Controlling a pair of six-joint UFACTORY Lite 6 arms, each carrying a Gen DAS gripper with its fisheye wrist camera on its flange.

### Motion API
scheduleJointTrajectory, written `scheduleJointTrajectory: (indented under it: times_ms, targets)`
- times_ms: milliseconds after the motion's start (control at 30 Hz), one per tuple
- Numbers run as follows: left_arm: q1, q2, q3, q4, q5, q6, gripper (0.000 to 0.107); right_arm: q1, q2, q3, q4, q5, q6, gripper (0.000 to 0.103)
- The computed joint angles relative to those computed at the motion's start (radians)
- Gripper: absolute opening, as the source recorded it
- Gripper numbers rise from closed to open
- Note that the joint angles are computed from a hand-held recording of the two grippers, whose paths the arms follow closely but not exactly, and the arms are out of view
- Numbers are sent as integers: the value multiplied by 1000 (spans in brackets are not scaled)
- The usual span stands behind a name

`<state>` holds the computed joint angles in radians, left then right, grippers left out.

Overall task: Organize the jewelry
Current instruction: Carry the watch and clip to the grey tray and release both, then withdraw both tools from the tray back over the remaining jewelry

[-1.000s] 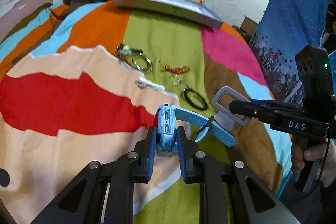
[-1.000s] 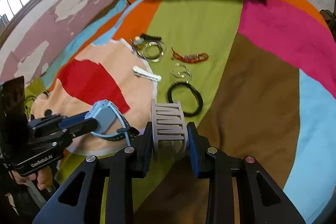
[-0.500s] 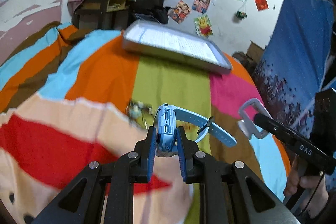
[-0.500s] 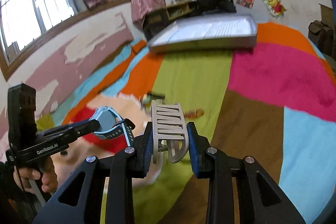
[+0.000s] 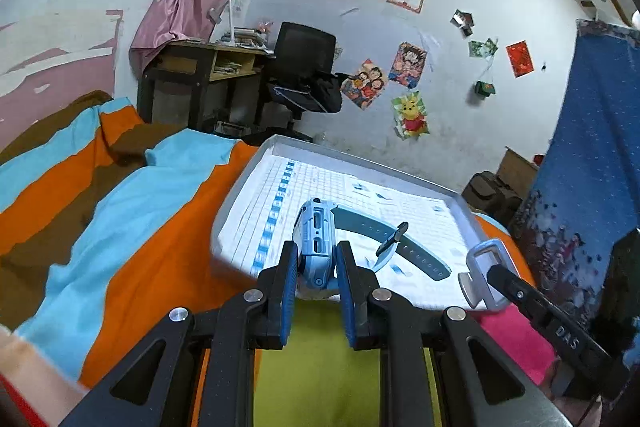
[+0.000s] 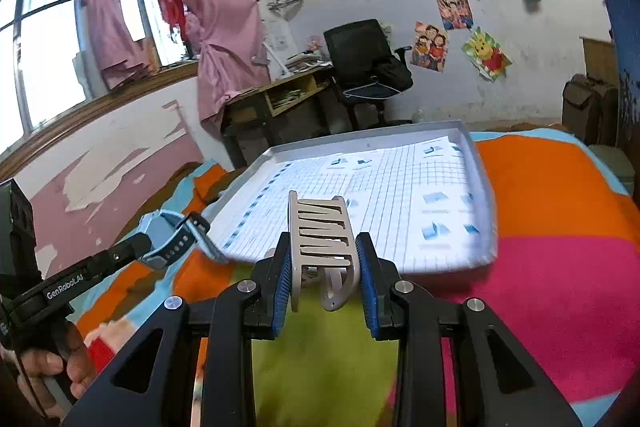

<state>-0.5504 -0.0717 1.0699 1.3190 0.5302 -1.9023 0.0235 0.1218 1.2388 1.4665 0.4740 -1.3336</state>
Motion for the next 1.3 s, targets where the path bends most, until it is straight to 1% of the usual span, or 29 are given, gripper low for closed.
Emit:
scheduleJointTrajectory:
  times_ms: [33, 100, 133, 200, 233, 267, 300, 400, 433, 467, 500, 533, 567, 600, 667, 700, 733, 767, 800, 867, 900, 1000, 1033, 1067, 1133, 1200, 1233, 1267, 1300]
  targets:
    - [44, 61, 42, -3, -43, 6, 19, 15, 49, 42, 18, -16, -9, 27]
    - [92, 139, 95, -33, -91, 35, 19, 46, 103, 62, 71, -51, -52, 27]
    - [108, 169, 120, -61, -105, 64, 19, 59, 157, 109, 87, -69, -57, 27]
    - [136, 229, 162, -135, -129, 139, 19, 73, 215, 150, 64, -82, -26, 27]
    - [145, 254, 187, -187, -131, 191, 19, 81, 234, 158, 77, -87, -39, 27]
    - [143, 270, 199, -215, -122, 215, 19, 91, 257, 176, 67, -102, -33, 28]
    - [142, 278, 198, -221, -121, 221, 19, 99, 268, 171, 98, -114, -68, 28]
    - [131, 269, 182, -156, -111, 148, 21, 115, 299, 190, 128, -139, -97, 28]
    - [122, 264, 174, -124, -99, 117, 23, 106, 291, 167, 160, -132, -139, 28]
    - [115, 257, 165, -102, -88, 92, 29, 102, 286, 154, 180, -134, -168, 28]
    - [102, 246, 148, -60, -73, 45, 41, 107, 282, 156, 171, -141, -158, 30]
    - [97, 240, 143, -43, -61, 24, 50, 114, 278, 152, 161, -163, -148, 38]
    - [86, 228, 132, -14, -38, -11, 72, 117, 268, 139, 176, -174, -164, 42]
    - [57, 202, 99, 49, 14, -88, 81, 109, 253, 119, 198, -171, -190, 46]
    - [42, 154, 54, 107, 36, -143, 83, 98, 217, 75, 229, -170, -240, 48]
    - [36, 137, 44, 99, 36, -132, 84, 97, 196, 56, 234, -175, -248, 48]
    - [19, 113, 29, 86, 54, -119, 85, 88, 183, 48, 229, -169, -247, 51]
    - [-6, 80, 4, 90, 87, -124, 88, 85, 149, 17, 238, -170, -260, 55]
    - [-31, 43, -27, 104, 113, -138, 93, 73, 110, -21, 268, -159, -298, 58]
    - [-89, -40, -91, 121, 173, -166, 99, 62, 38, -83, 298, -149, -340, 68]
    - [-121, -80, -119, 121, 206, -170, 102, 58, -25, -137, 322, -147, -370, 75]
    - [-233, -188, -181, 78, 320, -134, 103, 36, -191, -268, 310, -129, -376, 83]
    - [-270, -213, -192, 62, 358, -120, 103, 28, -256, -315, 294, -121, -360, 88]
    - [-315, -240, -203, 45, 405, -107, 103, 18, -321, -359, 271, -114, -335, 91]
    - [-436, -304, -237, 15, 527, -102, 103, -8, -438, -433, 210, -95, -273, 93]
    - [-573, -357, -266, -17, 656, -107, 103, -43, -585, -515, 103, -65, -165, 94]
    - [-633, -367, -270, -29, 714, -114, 103, -68, -674, -560, 33, -41, -95, 95]
    - [-716, -376, -276, -46, 794, -129, 103, -99, -764, -601, -42, -9, -17, 98]
    - [-772, -381, -279, -56, 848, -140, 103, -139, -847, -639, -102, 35, 44, 100]
